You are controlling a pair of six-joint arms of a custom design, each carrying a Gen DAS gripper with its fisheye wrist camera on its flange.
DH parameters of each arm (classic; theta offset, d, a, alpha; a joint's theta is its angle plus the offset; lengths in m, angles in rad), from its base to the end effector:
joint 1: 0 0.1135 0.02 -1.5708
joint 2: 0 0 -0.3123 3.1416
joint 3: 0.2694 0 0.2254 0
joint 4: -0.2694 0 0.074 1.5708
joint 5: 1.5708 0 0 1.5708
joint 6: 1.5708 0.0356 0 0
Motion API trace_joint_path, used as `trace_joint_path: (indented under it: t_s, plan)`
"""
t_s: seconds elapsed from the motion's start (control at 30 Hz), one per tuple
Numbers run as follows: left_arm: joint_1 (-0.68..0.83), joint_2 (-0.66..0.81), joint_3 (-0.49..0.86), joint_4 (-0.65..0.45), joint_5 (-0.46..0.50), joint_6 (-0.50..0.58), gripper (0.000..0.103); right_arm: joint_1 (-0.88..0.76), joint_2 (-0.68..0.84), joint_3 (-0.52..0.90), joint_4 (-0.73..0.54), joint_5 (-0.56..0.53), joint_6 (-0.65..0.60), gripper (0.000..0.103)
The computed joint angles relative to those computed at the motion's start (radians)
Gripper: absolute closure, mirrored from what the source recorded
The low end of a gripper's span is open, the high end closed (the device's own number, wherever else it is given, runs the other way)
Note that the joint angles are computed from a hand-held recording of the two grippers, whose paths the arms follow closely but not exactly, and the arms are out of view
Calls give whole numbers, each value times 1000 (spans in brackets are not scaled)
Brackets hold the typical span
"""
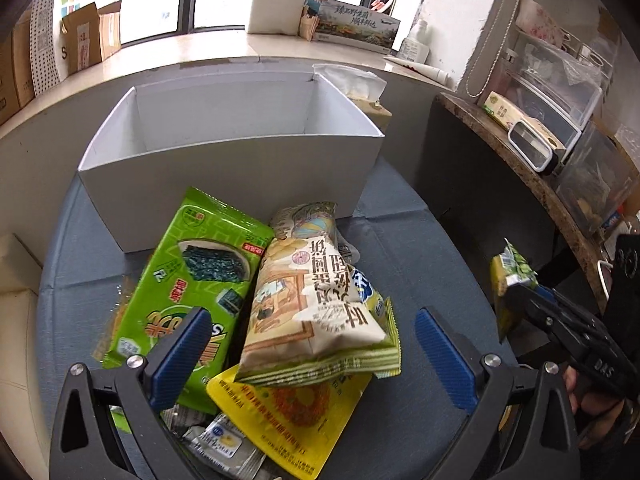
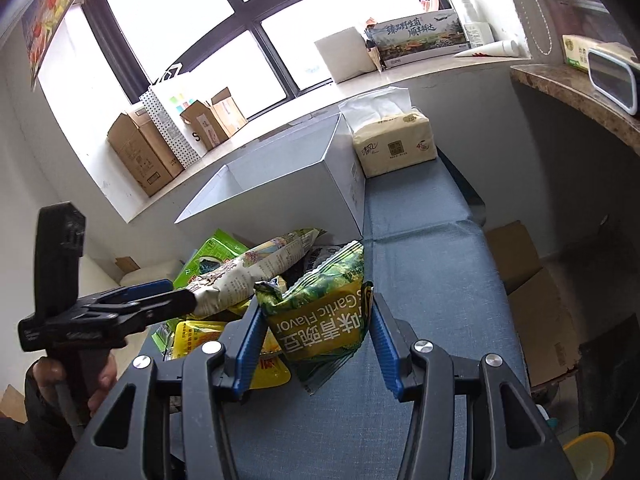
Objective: Organize snacks
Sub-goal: 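Carry the pea bag into the box while the left gripper drops a cream bag in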
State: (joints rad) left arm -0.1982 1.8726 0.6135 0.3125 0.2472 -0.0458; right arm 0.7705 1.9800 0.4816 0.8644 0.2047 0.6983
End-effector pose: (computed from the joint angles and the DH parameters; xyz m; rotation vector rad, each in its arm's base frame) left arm 0.2924 -0.0676 0.1352 0.2928 2.5068 -0.4100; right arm 0.2257 0.2090 0.1232 0.0357 2.2541 0.5917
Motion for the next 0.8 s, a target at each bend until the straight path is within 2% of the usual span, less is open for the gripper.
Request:
trace_joint_path:
  t_s: [0.1,0.2,0.3,0.37,0.4,0.5,0.6,0.8]
  plan:
    - [-5,63,71,-60,3,-38,1,-5,-13,-18,2,15,0,48]
    - [-9,97,96,-76,-14,-47,28,-7,-14,-29,22,15,5,48]
    - [-7,107,86,-64,-1,-52,30,1,-8,-29,23,20,12,48]
    - [1,91,63,-38,9,-48,36,6,-3,-30,32,18,13,48]
    - [4,74,46,-25,11,-41,50,9,-3,-23,17,21,15,48]
    - [5,28,13,-34,4,-4,59,16,-1,-20,14,21,21,48]
    - [9,-19,-38,-7,0,26,61,23,-2,-16,12,23,16,48]
    - [60,-157,-145,41,58,66,62,47,-10,2,-8,34,7,48]
